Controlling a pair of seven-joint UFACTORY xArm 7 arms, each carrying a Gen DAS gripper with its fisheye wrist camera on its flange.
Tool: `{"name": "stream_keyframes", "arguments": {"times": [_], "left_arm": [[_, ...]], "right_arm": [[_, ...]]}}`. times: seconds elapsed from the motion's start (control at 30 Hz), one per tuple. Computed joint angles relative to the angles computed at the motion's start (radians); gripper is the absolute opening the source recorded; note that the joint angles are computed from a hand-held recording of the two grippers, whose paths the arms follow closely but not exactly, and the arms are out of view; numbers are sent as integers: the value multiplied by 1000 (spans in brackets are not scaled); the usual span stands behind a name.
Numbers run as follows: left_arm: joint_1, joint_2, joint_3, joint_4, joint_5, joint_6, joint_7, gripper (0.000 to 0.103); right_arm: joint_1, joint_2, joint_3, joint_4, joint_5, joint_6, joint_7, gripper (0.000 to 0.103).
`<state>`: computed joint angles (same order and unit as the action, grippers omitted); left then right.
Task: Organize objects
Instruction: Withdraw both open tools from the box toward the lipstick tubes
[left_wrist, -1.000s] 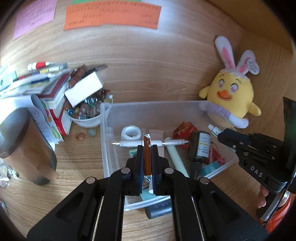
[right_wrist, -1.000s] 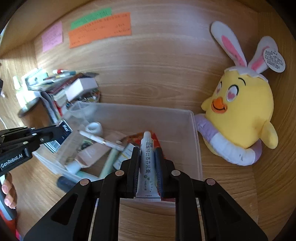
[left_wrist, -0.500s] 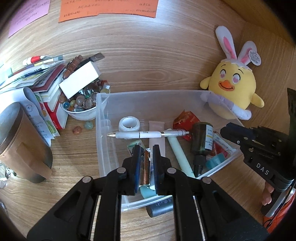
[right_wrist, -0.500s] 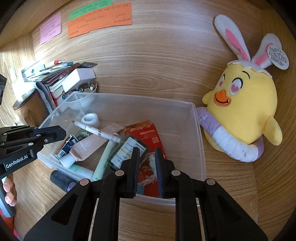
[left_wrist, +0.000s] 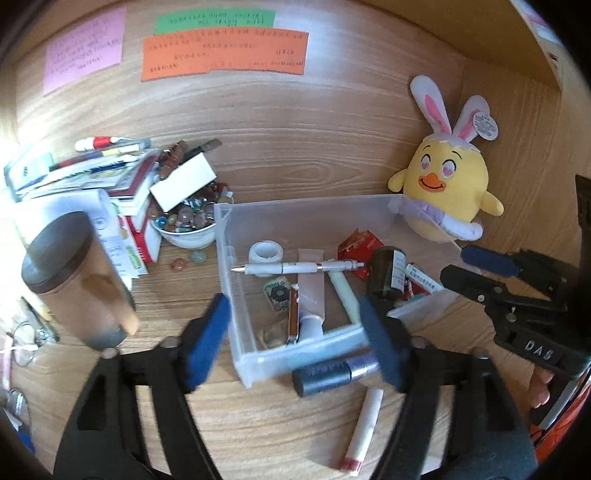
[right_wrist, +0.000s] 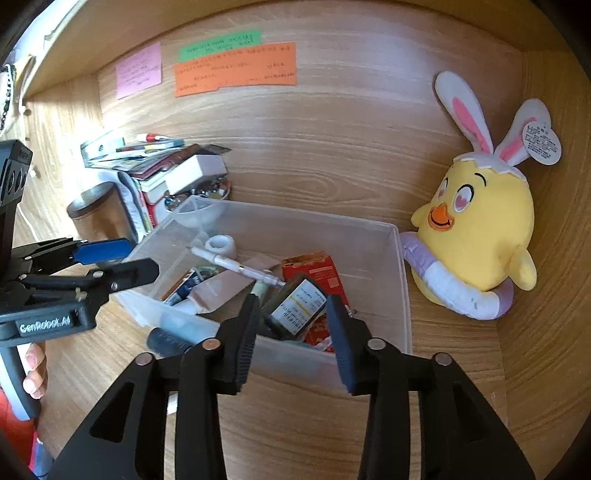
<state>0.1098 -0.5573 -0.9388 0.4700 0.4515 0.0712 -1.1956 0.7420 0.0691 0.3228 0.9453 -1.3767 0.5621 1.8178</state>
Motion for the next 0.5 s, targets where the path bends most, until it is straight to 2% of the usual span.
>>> {"name": "stream_keyframes", "arguments": {"times": [0.07, 0.13, 0.33, 0.4, 0.5], "left_arm": [[-41, -19, 19, -16, -5, 19, 4, 81], [-98, -26, 53, -35, -11, 31, 11, 83], [-219, 30, 116, -66, -22, 26, 24, 84], [-227, 52, 101, -66, -18, 26, 13, 84], [-194, 90, 42, -48, 14, 39, -11, 84]], "right_arm": [[2, -17, 3, -16, -8, -1, 27, 49], [4, -34, 11, -33, -20, 6, 52, 55], [1, -69, 36, -76, -23, 19, 78, 59], [1, -75, 43, -88, -25, 21, 92, 60], [2, -82, 52, -103, -27, 24, 108, 62]]}}
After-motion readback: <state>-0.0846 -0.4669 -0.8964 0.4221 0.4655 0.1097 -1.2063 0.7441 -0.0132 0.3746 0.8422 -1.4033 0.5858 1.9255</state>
